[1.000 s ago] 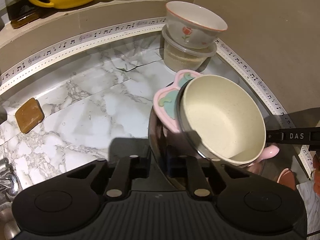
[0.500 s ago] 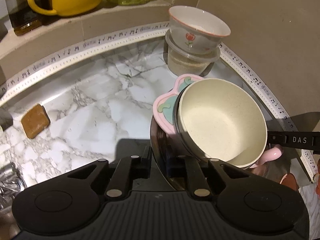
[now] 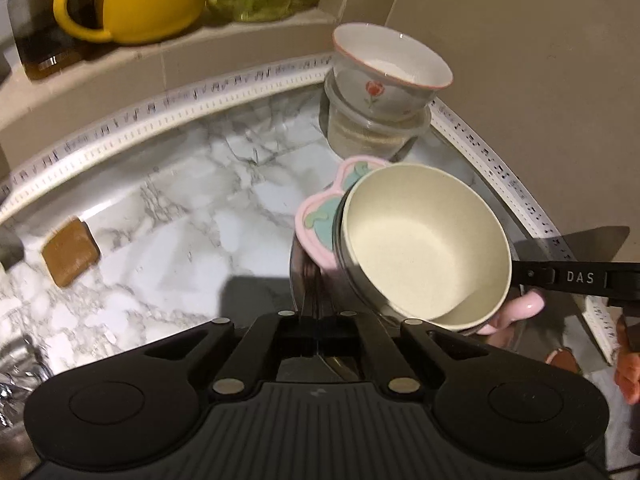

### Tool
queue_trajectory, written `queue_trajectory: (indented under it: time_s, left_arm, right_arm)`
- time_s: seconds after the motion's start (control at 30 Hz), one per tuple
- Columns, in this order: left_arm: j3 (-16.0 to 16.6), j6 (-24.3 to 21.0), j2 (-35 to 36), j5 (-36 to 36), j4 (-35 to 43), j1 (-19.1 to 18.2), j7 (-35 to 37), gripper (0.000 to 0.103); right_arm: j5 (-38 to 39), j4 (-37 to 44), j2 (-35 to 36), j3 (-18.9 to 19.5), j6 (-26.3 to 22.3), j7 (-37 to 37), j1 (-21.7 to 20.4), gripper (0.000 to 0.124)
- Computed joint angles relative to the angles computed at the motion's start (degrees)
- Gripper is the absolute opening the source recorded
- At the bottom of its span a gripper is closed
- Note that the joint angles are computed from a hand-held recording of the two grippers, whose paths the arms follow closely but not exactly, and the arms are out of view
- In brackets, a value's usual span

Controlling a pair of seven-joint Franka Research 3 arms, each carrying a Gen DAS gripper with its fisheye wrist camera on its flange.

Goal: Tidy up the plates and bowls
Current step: 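Carry the stacked steel bowl toward the pink bear plate with both grippers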

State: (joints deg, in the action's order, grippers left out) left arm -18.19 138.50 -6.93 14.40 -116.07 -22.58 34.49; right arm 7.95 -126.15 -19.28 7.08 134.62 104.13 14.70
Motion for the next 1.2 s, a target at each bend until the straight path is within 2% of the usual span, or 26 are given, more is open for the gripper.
queue_trajectory:
  time_s: [0.17,0.23,0.3,0.33,0.37,0.4,0.67,0.77,0.83,0.9,0.93,1.2]
  left_arm:
    - [0.0,0.1,-0.5,0.2,-0.8,0.0,0.0,0.003]
    - [0.2,-0.2,-0.4,-0.8,-0.8,0.0,-0.4,0.011]
    - [0.4,0.2,-0.6,-2.0,-1.3,0.0,-0.5,0.033]
    - [0.4,0.3,-0.7,-1.9,-1.5,0.1,-0.8,0.04]
    - [0.2,0.2,-0.8,-1.3,-1.6,0.2,-1.3,0.054]
    - [0.0,0.0,-0.8,-0.1,-1.6,0.4,-2.1,0.055]
    - [0.1,-0.2,0.7,0.1,-1.2,0.2,-3.4,0.053]
    - [0.3,1.2,1.2,-1.5,-1.6,0.1,-3.2,0.034]
    - [0.5,2.6,1.2,-3.1,-2.1,0.0,-3.0,0.027]
    - [0.7,4.3,1.1,-4.1,-2.8,0.0,-2.8,0.015]
    - [0.6,4.6,1.1,-4.0,-2.8,0.0,-2.7,0.013]
    - [0.1,3.2,1.4,-1.0,-2.0,0.0,-4.1,0.012]
  right_arm:
    - [0.3,0.0,0.2,-0.2,-0.1,-0.6,0.2,0.01]
    - [0.8,-0.1,0.3,-0.4,-0.2,-0.9,0.3,0.01]
    - [1.0,-0.2,0.3,-0.4,-0.2,-0.9,0.2,0.01]
    - [1.1,-0.4,0.3,-0.4,-0.1,-0.9,0.2,0.01]
    - [1.2,-0.5,0.3,-0.4,-0.1,-0.9,0.2,0.01]
    - [1.2,-0.5,0.3,-0.4,-0.1,-0.9,0.2,0.01]
    - [1.6,-0.8,0.1,-0.5,-0.1,-1.2,0.1,0.01]
    - [1.7,-0.7,0.2,-0.6,-0.3,-1.2,0.1,0.01]
    - [1.9,-0.7,0.2,-0.6,-0.3,-1.5,0.2,0.01]
    - [2.1,-0.8,0.1,-0.7,-0.3,-2.1,0.3,0.01]
    - [2.2,-0.8,0.1,-0.8,-0.3,-2.2,0.3,0.01]
    - [1.6,-1.4,-0.4,-0.3,0.7,-2.5,0.3,0.01]
